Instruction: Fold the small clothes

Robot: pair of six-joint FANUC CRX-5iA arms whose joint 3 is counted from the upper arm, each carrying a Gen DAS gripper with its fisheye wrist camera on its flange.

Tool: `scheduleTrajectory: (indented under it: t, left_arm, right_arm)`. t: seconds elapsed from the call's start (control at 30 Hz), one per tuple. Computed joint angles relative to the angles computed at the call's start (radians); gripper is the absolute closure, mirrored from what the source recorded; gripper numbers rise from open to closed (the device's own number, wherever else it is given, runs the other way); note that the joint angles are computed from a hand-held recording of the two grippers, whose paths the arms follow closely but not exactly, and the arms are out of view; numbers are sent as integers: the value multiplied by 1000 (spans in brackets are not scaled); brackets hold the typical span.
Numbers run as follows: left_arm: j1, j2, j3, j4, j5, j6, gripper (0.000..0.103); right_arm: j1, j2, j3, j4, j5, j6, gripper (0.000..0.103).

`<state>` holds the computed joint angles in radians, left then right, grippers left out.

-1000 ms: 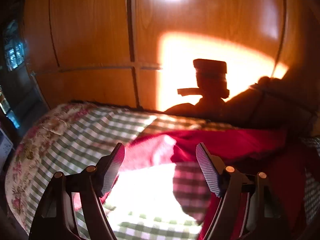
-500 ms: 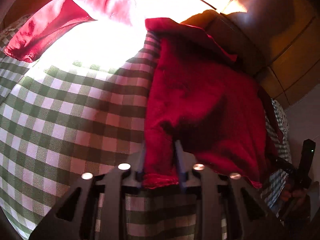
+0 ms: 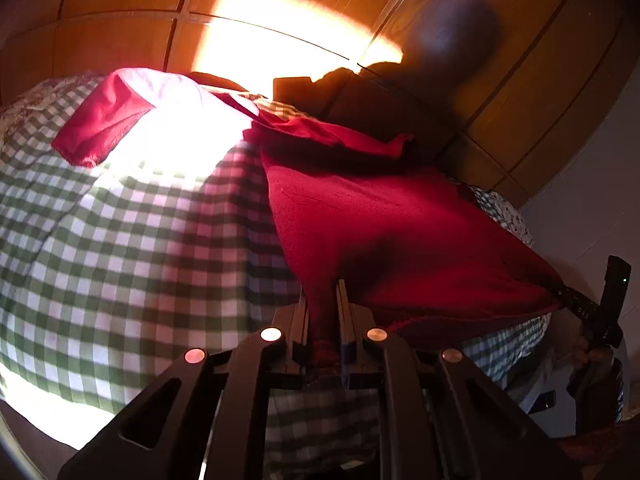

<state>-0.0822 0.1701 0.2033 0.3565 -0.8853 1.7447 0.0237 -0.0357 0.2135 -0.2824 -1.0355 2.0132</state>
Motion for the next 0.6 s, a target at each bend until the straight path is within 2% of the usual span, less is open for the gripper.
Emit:
scheduleTrajectory:
  t: [0.17, 0.23, 0.3, 0.33, 0.37, 0.4, 0.43, 0.53, 0.6]
  left_arm:
    - [-33, -33, -112, 18, -55, 9, 91]
    - [-41, -18, -91, -45, -89, 78, 86]
    - [-35, -13, -59, -126, -105, 152, 74]
    - [-32, -12, -35, -194, -114, 200, 54]
    - [-36, -6, 12, -294, -141, 265, 42]
    - [-43, 1, 59, -404, -174, 335, 40]
    - [-38, 10, 92, -465, -199, 369, 40]
    - [-1, 52, 181, -597, -273, 464, 40]
    - [33, 87, 232, -654, -308, 490, 40]
  right_arm:
    - [-14, -4, -126, 94, -71, -84, 94]
    - [-11, 9, -156, 128, -63, -116, 94]
    - [-6, 26, -161, 152, -54, -155, 93]
    - [-3, 32, -160, 165, -37, -181, 91]
    - [11, 24, -173, 193, -13, -210, 77]
    - [24, 18, -186, 232, 29, -249, 57]
    - [29, 14, -191, 244, 54, -267, 50]
    - [54, 14, -174, 241, 96, -273, 47]
    - [82, 27, -153, 224, 94, -257, 47]
